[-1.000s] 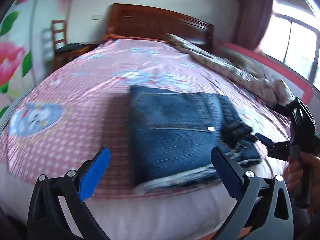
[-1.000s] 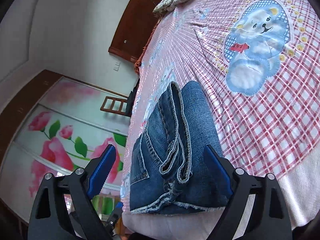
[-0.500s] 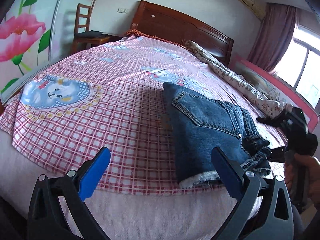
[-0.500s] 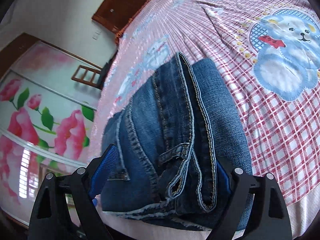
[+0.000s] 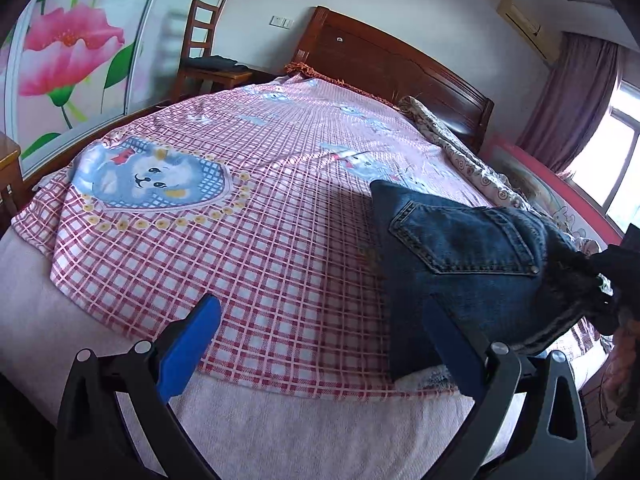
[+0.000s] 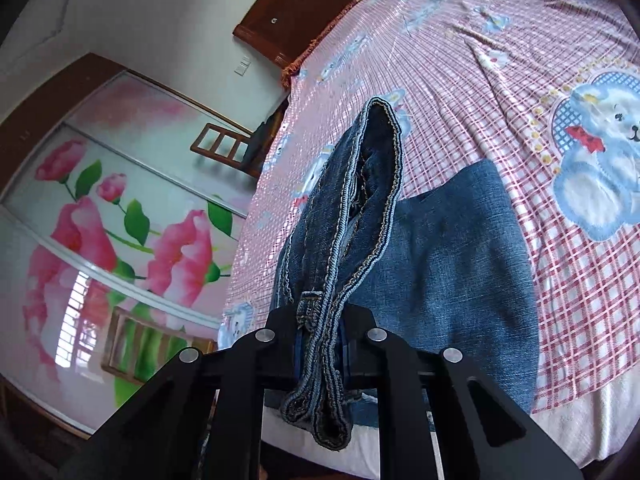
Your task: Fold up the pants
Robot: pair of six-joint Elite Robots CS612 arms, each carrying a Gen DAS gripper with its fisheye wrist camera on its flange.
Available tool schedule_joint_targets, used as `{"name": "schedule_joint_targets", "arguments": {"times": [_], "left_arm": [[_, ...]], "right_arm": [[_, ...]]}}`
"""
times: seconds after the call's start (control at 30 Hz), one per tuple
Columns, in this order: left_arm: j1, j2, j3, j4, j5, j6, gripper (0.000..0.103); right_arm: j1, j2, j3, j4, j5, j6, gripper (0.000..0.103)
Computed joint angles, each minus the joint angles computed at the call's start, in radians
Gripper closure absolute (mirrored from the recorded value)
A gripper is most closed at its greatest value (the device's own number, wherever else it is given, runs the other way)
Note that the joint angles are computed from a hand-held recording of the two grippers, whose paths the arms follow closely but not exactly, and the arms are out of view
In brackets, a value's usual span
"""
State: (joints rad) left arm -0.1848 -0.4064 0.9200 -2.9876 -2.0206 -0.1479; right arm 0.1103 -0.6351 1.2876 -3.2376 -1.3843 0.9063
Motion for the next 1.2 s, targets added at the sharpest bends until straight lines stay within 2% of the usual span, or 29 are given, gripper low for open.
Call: {"name": "schedule_joint_targets", "arguments": {"times": [0.13, 0.23, 0.33, 0.5, 0.63, 0.77, 0.8, 0.87, 0.93, 0.97, 1.07, 1.13, 1.2], "left_arm": [[-0.008, -0.011, 0.014, -0.007, -0.001, 0.067, 0.002], [-0.014, -0.013, -0.002, 0.015, -0.029, 0.107, 0.002], [-0.023, -0.011, -0.048, 0.095, -0.069, 0.156, 0.002], [-0.057, 0.012, -0.192, 0.35, -0.147, 0.32, 0.002], [-0.084, 0.06, -0.316, 0.429, -0.187, 0.335, 0.002], [-0.112, 0.104, -0.408, 0.516, -0.095, 0.336, 0.002], [-0.117, 0.118, -0.432, 0.55, -0.055, 0.328, 0.002], [-0.12, 0.157, -0.502, 0.647, 0.0, 0.3, 0.002], [-0.119, 0.183, -0.537, 0.692, 0.016, 0.296, 0.002], [-0.119, 0.185, -0.532, 0.691, 0.014, 0.315, 0.002], [-0.129, 0.153, -0.452, 0.618, 0.058, 0.366, 0.002], [-0.129, 0.155, -0.45, 0.607, 0.06, 0.371, 0.002], [-0.127, 0.162, -0.458, 0.605, 0.053, 0.369, 0.002]], "right_arm": [[-0.006, -0.021, 0.09, -0.041, -0.046, 0.066, 0.091], [-0.015, -0.008, 0.136, -0.064, -0.041, 0.123, 0.091], [-0.019, 0.017, 0.139, -0.137, -0.032, 0.179, 0.091], [-0.018, 0.011, 0.121, -0.104, -0.025, 0.141, 0.091], [-0.021, 0.012, 0.103, -0.096, -0.017, 0.13, 0.091], [-0.021, 0.017, 0.065, -0.105, -0.008, 0.085, 0.091], [-0.021, 0.019, 0.055, -0.113, -0.006, 0.068, 0.091], [-0.025, 0.031, 0.045, -0.145, 0.004, 0.095, 0.091], [-0.028, 0.03, 0.053, -0.071, -0.011, 0.112, 0.091], [-0.03, 0.036, 0.062, -0.04, -0.014, 0.117, 0.091], [-0.031, 0.05, 0.078, -0.104, -0.016, 0.161, 0.092], [-0.024, 0.03, 0.077, -0.034, -0.038, 0.146, 0.087], [-0.021, -0.001, 0.097, 0.023, -0.064, 0.175, 0.08]]}}
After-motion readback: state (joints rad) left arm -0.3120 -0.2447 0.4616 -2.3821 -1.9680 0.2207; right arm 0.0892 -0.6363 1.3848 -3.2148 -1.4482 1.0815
